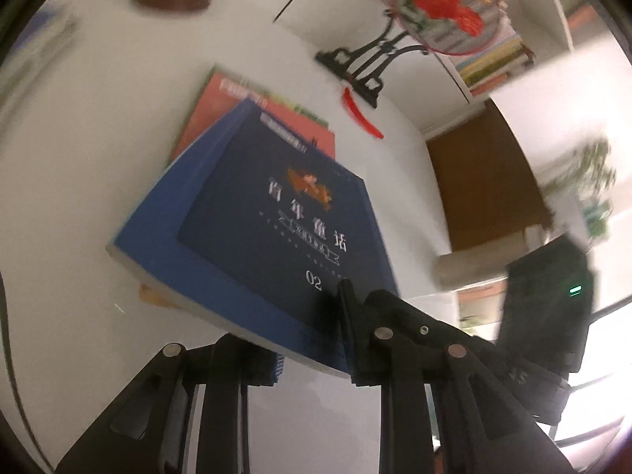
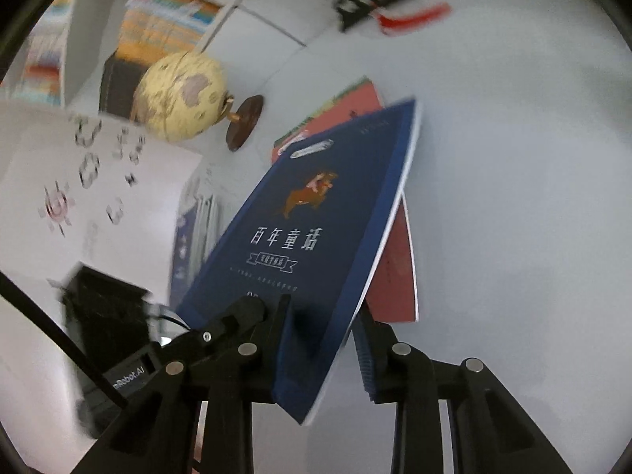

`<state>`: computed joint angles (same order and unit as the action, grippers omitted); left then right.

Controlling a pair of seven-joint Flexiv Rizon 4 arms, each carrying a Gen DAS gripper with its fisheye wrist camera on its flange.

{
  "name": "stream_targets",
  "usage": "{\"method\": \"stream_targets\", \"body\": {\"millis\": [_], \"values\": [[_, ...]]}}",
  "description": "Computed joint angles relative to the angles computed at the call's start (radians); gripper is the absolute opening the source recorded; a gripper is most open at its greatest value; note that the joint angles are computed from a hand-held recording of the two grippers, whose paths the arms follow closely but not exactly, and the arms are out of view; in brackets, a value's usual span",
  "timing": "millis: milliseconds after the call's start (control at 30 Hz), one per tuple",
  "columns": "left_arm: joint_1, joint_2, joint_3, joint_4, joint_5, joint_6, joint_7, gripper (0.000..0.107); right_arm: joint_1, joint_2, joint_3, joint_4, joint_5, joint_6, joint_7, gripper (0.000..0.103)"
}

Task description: Organize books

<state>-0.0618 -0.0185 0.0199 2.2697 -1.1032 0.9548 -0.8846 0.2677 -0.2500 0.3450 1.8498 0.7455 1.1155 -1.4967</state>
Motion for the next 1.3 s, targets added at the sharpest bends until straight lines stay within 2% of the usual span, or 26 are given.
{"method": "stream_targets", "body": {"millis": [133,300,367,567,767,933,1033,1300], "values": [[-0.013,0.024,-0.002,0.005,0.008,0.07,0.02,0.021,0.054,0.028,-0.019,0.035,-0.163,0.062,0.012,0.029],[-0.024,0.05,0.003,0.015,0.133,0.18,-0.016,0.022,0.047,0.037,-0.001,0.023,-0.186,0.057,-0.064,0.029],[-0.021,0.059,0.013,0.016,0.157,0.183,-0.023,0.022,0.056,0.035,0.0,0.017,-0.203,0.059,-0.076,0.029],[0.005,0.094,0.053,0.009,0.123,0.154,0.061,0.022,0.114,0.035,-0.004,0.015,-0.297,0.108,-0.029,0.029],[0.083,0.127,0.118,-0.025,0.084,0.081,0.151,0.021,0.219,-0.014,-0.03,-0.03,-0.5,0.202,0.145,0.029],[0.188,0.107,0.179,-0.095,0.072,-0.006,0.23,0.021,0.304,-0.108,-0.04,-0.133,-0.664,0.261,0.277,0.029],[0.243,0.084,0.188,-0.131,0.048,-0.019,0.286,0.021,0.375,-0.177,-0.077,-0.215,-0.783,0.277,0.366,0.029],[0.376,-0.006,0.192,-0.215,-0.007,-0.087,0.383,0.022,0.474,-0.369,-0.101,-0.477,-0.94,0.236,0.48,0.029]]}}
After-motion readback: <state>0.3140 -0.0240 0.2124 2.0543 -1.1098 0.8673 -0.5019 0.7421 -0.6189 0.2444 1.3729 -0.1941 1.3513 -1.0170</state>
